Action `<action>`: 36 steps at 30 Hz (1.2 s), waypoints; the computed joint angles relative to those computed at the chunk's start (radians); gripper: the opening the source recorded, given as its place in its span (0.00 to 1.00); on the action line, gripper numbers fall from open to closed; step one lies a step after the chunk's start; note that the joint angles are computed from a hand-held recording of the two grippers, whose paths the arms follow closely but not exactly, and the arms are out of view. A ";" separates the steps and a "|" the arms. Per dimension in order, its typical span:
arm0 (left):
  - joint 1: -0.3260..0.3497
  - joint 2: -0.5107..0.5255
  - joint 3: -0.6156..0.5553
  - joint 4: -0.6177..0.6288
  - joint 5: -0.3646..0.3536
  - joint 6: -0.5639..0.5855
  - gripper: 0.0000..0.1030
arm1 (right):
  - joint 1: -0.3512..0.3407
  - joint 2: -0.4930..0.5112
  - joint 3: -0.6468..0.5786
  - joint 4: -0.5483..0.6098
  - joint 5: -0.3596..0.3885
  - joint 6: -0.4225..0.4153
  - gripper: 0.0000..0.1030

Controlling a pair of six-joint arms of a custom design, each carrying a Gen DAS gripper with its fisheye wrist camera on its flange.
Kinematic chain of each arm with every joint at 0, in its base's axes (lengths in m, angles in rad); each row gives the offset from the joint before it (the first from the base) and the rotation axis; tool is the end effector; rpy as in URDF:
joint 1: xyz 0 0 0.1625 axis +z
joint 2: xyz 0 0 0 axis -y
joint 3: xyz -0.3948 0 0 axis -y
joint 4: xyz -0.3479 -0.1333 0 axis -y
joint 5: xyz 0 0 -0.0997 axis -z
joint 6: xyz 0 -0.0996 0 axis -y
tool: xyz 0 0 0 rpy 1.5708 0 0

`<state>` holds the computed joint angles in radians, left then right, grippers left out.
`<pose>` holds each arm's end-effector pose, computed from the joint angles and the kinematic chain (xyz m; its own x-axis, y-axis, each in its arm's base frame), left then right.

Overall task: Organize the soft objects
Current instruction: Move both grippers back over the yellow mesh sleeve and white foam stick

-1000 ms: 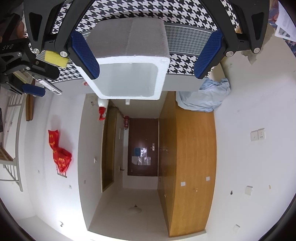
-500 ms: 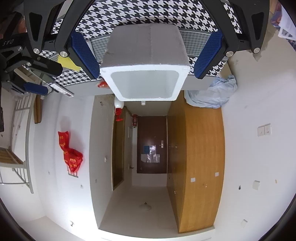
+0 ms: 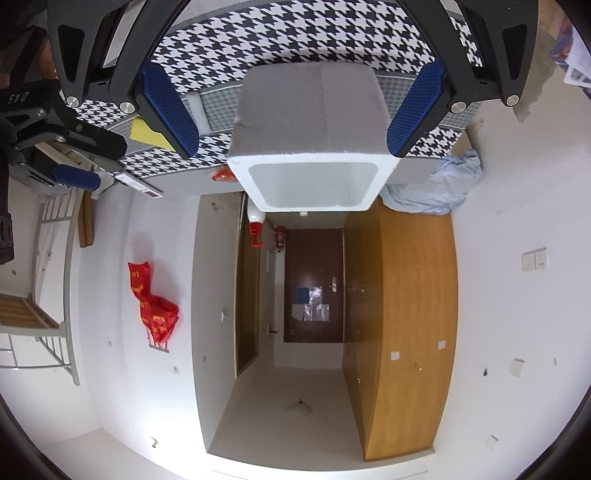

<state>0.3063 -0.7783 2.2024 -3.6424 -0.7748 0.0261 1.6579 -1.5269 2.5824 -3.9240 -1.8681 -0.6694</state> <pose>-0.3708 -0.3317 0.1001 -0.6018 0.5431 -0.5855 0.7764 0.2264 -0.5881 0.1305 -0.2971 0.3245 -0.7516 -0.0116 0.6595 -0.6247 0.3335 -0.7061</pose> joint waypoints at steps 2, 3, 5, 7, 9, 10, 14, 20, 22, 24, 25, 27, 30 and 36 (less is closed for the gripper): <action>0.001 0.007 0.003 0.001 -0.013 -0.009 0.99 | -0.003 0.000 0.006 -0.007 -0.007 0.002 1.00; -0.001 0.009 0.007 0.002 -0.017 -0.015 0.99 | -0.006 0.000 0.009 -0.009 -0.007 0.002 1.00; 0.001 0.017 0.005 0.006 -0.028 -0.018 0.99 | -0.012 -0.001 0.014 -0.017 -0.008 0.004 1.00; 0.000 0.023 0.009 0.000 -0.031 -0.024 0.99 | -0.022 -0.004 0.024 -0.029 -0.001 0.006 1.00; 0.000 0.029 0.011 -0.003 -0.037 -0.028 0.99 | -0.031 -0.011 0.034 -0.035 0.003 0.009 1.00; -0.001 0.035 0.011 -0.009 -0.036 -0.028 0.99 | -0.035 -0.014 0.039 -0.041 0.002 0.008 1.00; -0.007 0.056 0.011 -0.028 -0.031 -0.031 0.99 | -0.066 -0.033 0.069 -0.075 0.016 -0.005 1.00; -0.006 0.084 -0.004 -0.024 -0.082 -0.017 0.99 | -0.109 -0.074 0.099 -0.092 0.017 0.002 1.00; -0.003 0.093 -0.008 -0.021 -0.097 -0.020 0.99 | -0.112 -0.067 0.099 -0.110 0.000 -0.001 1.00; 0.003 0.099 -0.014 -0.011 -0.115 -0.027 0.99 | -0.124 -0.071 0.099 -0.107 -0.003 0.001 1.00; 0.005 0.102 -0.017 -0.003 -0.122 -0.030 0.99 | -0.133 -0.079 0.098 -0.098 -0.002 0.005 1.00; 0.006 0.110 -0.024 0.010 -0.133 -0.031 0.99 | -0.145 -0.084 0.097 -0.096 -0.006 0.011 1.00; 0.009 0.123 -0.043 0.020 -0.146 -0.030 0.99 | -0.161 -0.092 0.104 -0.111 -0.005 0.012 1.00; 0.017 0.153 -0.088 0.072 -0.190 -0.039 0.99 | -0.202 -0.129 0.110 -0.102 -0.027 0.023 1.00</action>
<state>0.3235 -0.6257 2.1145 -3.5700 -0.9646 -0.0129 1.4556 -1.6555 2.6927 -4.0260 -1.8956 -0.6467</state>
